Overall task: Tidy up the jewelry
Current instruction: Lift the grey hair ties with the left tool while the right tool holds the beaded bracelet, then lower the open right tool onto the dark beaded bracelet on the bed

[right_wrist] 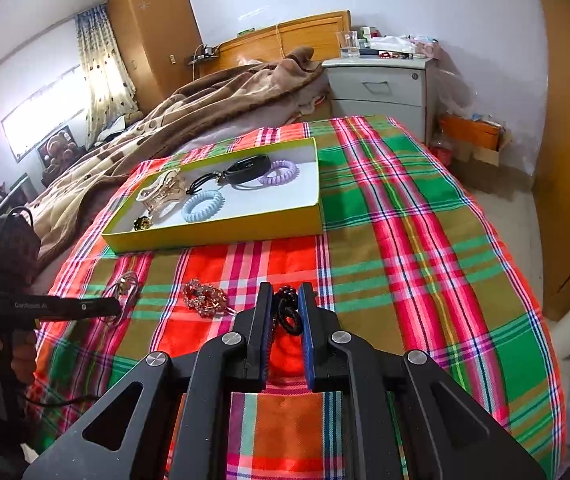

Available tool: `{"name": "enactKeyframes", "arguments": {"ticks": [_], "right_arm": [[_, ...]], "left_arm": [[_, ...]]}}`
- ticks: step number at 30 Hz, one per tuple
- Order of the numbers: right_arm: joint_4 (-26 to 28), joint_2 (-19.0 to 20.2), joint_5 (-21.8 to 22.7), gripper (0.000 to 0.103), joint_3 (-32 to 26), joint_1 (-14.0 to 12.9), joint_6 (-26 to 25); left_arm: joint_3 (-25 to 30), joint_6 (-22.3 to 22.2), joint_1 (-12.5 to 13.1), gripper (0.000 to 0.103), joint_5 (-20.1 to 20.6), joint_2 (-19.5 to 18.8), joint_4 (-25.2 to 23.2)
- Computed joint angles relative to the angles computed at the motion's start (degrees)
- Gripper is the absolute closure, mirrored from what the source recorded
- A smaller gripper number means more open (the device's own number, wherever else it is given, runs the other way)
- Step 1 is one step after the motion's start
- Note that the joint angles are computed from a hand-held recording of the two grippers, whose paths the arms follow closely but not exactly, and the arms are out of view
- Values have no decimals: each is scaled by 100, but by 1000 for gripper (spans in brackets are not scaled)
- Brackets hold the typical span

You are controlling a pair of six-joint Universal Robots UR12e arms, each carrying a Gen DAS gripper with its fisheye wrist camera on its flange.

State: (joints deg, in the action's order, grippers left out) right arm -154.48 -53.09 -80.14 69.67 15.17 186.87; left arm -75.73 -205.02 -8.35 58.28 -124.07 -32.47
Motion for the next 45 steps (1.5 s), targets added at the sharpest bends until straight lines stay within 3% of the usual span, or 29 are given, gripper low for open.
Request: {"name": "enactKeyframes", "arguments": {"ticks": [9, 19, 30, 35, 38, 45], "right_arm": [[-57, 47, 50, 90, -113, -3, 30], [-43, 177, 307, 90, -386, -5, 30], [-203, 507, 1039, 90, -921, 47, 44], [221, 666, 1308, 90, -1110, 46, 47], [631, 692, 1064, 90, -1115, 63, -1], [1285, 623, 1089, 90, -1008, 4, -286]], "left_arm": [[66, 66, -36, 100, 182, 21, -54], [176, 444, -53, 100, 303, 60, -56], [247, 412, -31, 100, 331, 23, -80], [207, 424, -24, 100, 327, 38, -88], [195, 426, -22, 100, 328, 35, -102], [209, 454, -23, 100, 328, 17, -139]]}}
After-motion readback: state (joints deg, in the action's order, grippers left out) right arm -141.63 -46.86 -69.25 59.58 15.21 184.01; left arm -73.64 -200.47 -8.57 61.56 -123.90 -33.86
